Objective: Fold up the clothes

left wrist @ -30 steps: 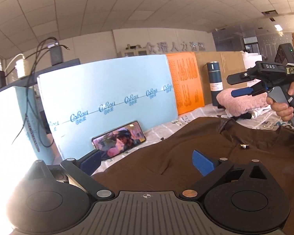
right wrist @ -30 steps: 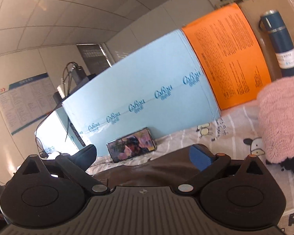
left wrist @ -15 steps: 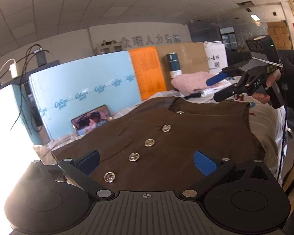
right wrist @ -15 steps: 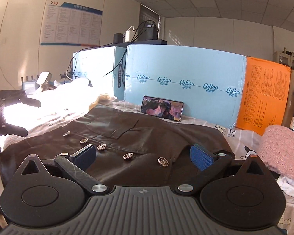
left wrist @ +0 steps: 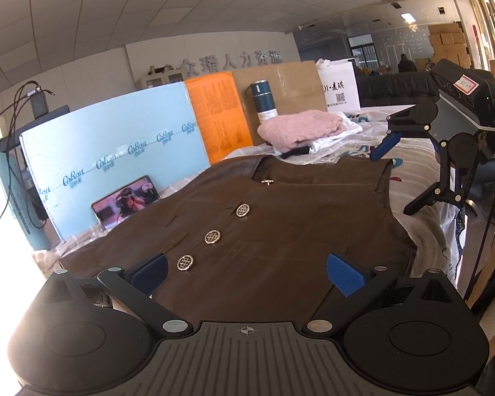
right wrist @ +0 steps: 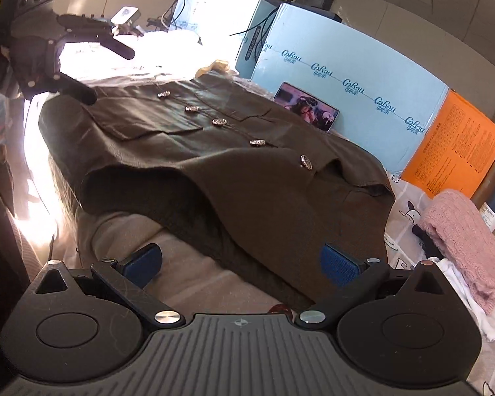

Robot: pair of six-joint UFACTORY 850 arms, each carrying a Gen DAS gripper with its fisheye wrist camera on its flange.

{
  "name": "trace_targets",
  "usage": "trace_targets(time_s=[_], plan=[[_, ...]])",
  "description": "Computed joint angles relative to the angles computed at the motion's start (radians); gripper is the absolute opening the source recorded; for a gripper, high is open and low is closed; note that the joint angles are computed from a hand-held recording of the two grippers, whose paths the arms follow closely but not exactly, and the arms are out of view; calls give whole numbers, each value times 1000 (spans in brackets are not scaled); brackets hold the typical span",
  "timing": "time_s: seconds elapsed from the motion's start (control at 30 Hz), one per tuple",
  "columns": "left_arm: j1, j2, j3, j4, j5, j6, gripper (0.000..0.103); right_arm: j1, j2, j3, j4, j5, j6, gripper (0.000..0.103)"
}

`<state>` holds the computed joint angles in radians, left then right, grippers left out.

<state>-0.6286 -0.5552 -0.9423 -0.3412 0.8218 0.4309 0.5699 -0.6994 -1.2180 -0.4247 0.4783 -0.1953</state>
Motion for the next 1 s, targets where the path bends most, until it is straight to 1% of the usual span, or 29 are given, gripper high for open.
trace_targets(time_s=[0.1,0.17,0.37,0.47,0.6,0.63,0.73,0.87,0.9,1.0], plan=[[0,-5,-5,12,-3,-17,103,11,-17,-29,1,0,-29,103],[1,-5,-2,36,-4,-42,103,19,-38,-60,-26,0,-24,103],[6,-2,4,171,-26,-140,103,27,-69,-123,-58,-3,-35,103],[6,-8,0,204,-35,-162,103,19,-62,-118,-82,42,4,103],[16,-10,1,234,-5,-210,103,11,-45,-101,-185,126,102,103],[18,-10,3,243,5,-226,103,12,-45,-104,-229,132,130,103],[20,-8,8,261,26,-255,103,26,-68,-141,-418,122,229,103],[16,1,20,264,35,-256,103,36,-111,-214,-660,166,413,103],[16,6,27,267,41,-256,103,39,-121,-229,-683,176,431,103],[19,20,44,262,55,-243,103,50,-141,-266,-597,170,400,102]])
